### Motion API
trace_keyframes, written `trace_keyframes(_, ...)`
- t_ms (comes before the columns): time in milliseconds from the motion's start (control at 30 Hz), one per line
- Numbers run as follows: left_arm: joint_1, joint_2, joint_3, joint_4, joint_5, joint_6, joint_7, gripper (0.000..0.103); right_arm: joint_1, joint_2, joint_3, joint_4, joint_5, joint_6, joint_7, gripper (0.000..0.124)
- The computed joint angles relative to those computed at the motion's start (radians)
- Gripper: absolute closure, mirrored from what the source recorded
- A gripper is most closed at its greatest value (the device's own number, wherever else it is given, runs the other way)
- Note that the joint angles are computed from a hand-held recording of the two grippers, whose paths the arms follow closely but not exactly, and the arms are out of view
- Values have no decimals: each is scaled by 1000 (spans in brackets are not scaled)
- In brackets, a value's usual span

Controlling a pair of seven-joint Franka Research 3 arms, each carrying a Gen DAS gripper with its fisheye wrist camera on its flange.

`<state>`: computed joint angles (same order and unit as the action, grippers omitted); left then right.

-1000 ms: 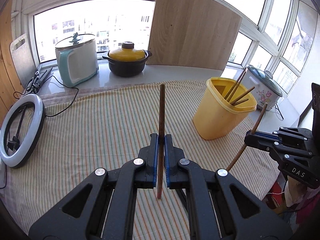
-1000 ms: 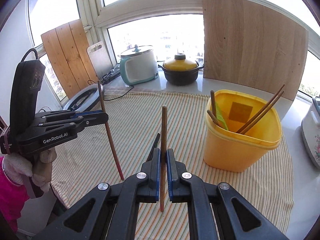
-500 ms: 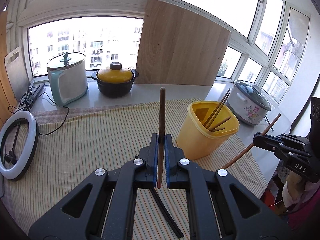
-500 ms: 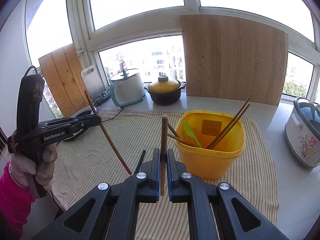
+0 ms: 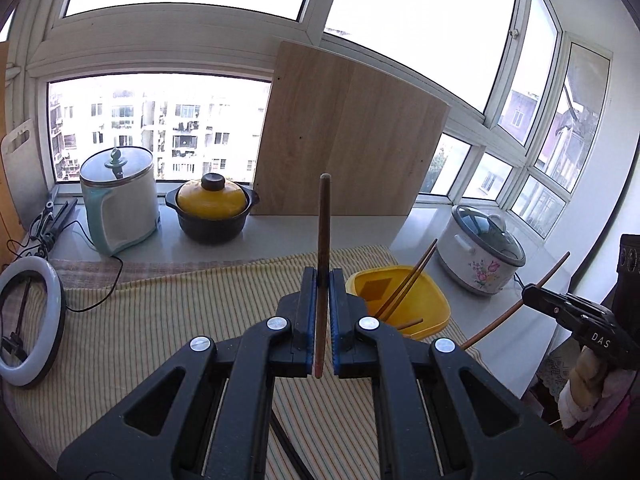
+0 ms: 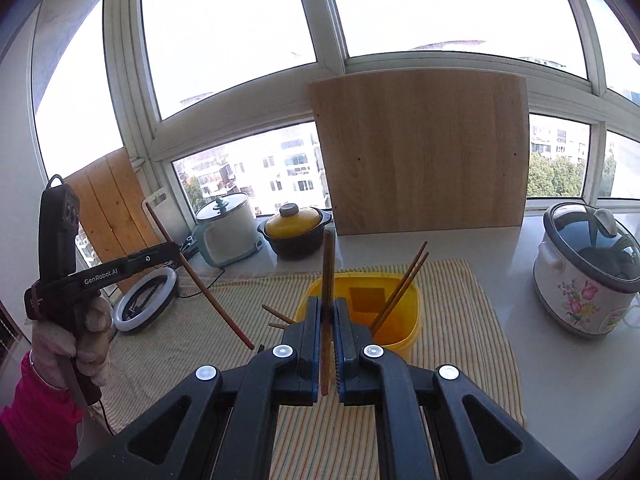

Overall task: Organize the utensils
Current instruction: 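Carry the left tool's chopstick into the yellow container while the right tool carries its chopstick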

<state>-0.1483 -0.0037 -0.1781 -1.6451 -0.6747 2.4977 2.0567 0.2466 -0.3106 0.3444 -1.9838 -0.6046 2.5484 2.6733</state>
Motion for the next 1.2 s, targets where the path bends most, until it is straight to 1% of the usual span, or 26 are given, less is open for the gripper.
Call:
trace_keyframes(300,-4,56,-25,91,-4,17,-34,99,-33,-15,3,7,-30,25,30,120)
trace_keyframes(700,0,135,-77,195,43,59,-107,99,-79,-2,16,53,-120,36,100,121)
trace_keyframes(967,-6,186,-111,243,59,54,-131,99,-76,31,-17,57,-152,35,150,121)
trace_keyframes(1200,-5,217,-132,260,56,32,-152,99,-57,60,-53,39,-127,45,157,120)
